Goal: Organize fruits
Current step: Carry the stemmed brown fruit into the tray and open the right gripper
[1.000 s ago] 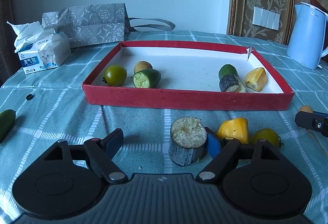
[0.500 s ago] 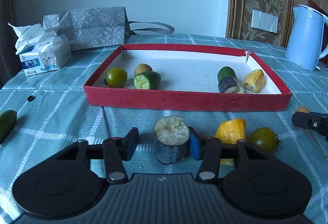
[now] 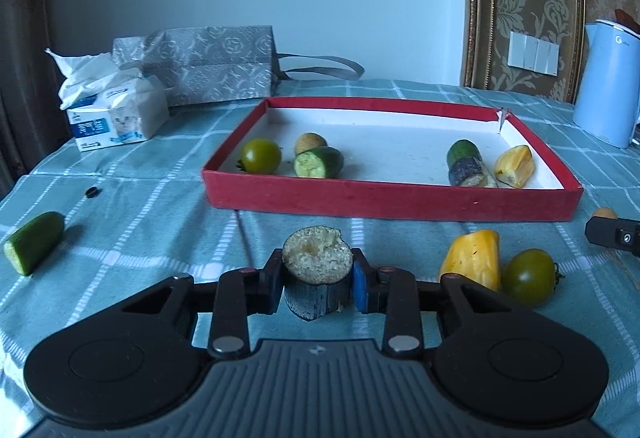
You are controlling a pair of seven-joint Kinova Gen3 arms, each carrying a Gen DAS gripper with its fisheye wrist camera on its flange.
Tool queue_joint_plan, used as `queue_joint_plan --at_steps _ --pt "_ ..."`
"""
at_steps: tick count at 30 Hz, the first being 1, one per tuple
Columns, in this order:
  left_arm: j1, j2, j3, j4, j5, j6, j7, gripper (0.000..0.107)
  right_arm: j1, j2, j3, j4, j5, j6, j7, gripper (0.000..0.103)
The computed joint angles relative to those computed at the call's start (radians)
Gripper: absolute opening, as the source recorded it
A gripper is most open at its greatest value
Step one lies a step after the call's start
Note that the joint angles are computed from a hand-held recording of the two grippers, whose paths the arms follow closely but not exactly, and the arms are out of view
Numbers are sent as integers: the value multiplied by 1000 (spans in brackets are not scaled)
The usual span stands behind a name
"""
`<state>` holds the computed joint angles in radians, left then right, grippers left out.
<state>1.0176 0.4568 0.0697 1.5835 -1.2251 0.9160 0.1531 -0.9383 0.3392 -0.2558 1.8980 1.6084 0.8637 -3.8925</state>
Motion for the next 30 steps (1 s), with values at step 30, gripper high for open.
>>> queue_joint_plan --at_steps 30 --pt "-72 -89 65 149 -66 -10 203 33 10 55 28 -230 0 -108 230 24"
